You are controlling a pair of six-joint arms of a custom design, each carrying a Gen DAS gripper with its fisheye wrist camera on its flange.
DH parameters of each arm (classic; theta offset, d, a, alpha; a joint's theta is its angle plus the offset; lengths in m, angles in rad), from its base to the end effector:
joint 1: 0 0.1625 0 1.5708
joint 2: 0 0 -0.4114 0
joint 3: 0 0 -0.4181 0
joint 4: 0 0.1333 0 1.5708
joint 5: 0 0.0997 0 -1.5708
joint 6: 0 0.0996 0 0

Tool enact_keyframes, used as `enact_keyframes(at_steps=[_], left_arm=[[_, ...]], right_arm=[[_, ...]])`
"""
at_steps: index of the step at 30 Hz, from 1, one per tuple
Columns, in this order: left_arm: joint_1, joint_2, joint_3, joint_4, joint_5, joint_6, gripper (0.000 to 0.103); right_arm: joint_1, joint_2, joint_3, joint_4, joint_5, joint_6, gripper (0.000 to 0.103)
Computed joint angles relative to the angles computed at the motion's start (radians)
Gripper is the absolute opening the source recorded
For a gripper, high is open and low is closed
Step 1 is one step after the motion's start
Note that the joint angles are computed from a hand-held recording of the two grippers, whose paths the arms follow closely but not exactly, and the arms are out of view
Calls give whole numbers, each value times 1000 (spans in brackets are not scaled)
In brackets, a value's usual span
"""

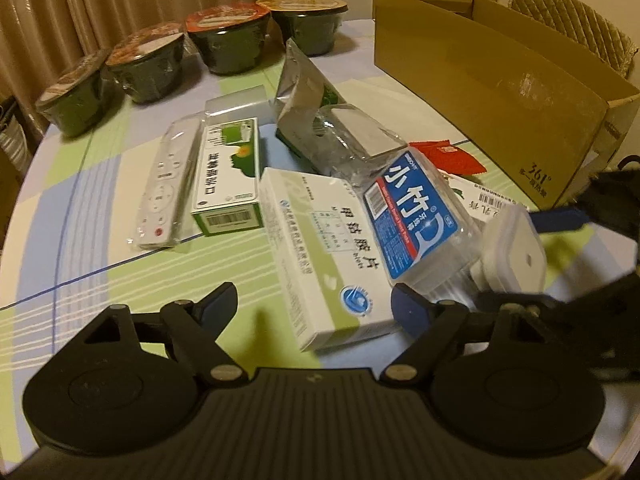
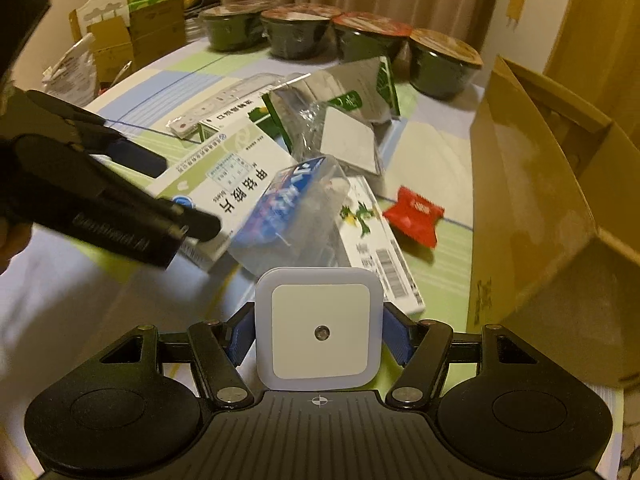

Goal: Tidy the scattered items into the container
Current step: 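Grasp the white square night light with the right tool while the left tool reaches the white medicine box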

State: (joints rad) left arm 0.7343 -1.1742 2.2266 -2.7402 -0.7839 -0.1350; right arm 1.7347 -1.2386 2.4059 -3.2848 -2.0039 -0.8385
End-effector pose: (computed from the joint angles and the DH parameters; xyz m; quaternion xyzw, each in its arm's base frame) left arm -0.2148 -0.4685 0.1206 0.2958 0.8736 -0.2264 0.3132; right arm 0.1605 -0.4098 0.1415 0.4010 -0.8526 0.1803 0.2825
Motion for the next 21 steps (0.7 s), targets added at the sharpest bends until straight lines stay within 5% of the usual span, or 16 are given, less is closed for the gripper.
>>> enact_keyframes(at_steps=[8, 13, 17, 19, 21], left_arm=[[30, -8, -22, -9, -76, -33, 48], [4, -75, -6, 76, -46, -13, 15], [8, -88, -5, 128, -45, -29, 20], [19, -79, -9, 119, -42, -78, 56], [30, -64, -14, 85, -44, -127, 77]], right_arm=[[-3, -33, 18, 20, 2, 34, 68], [-3, -46, 27, 27, 8, 44, 68], [1, -46, 28, 29, 13, 51, 68], [3, -45, 30, 23, 11, 46, 68], [2, -41, 30, 17, 7, 45, 68]])
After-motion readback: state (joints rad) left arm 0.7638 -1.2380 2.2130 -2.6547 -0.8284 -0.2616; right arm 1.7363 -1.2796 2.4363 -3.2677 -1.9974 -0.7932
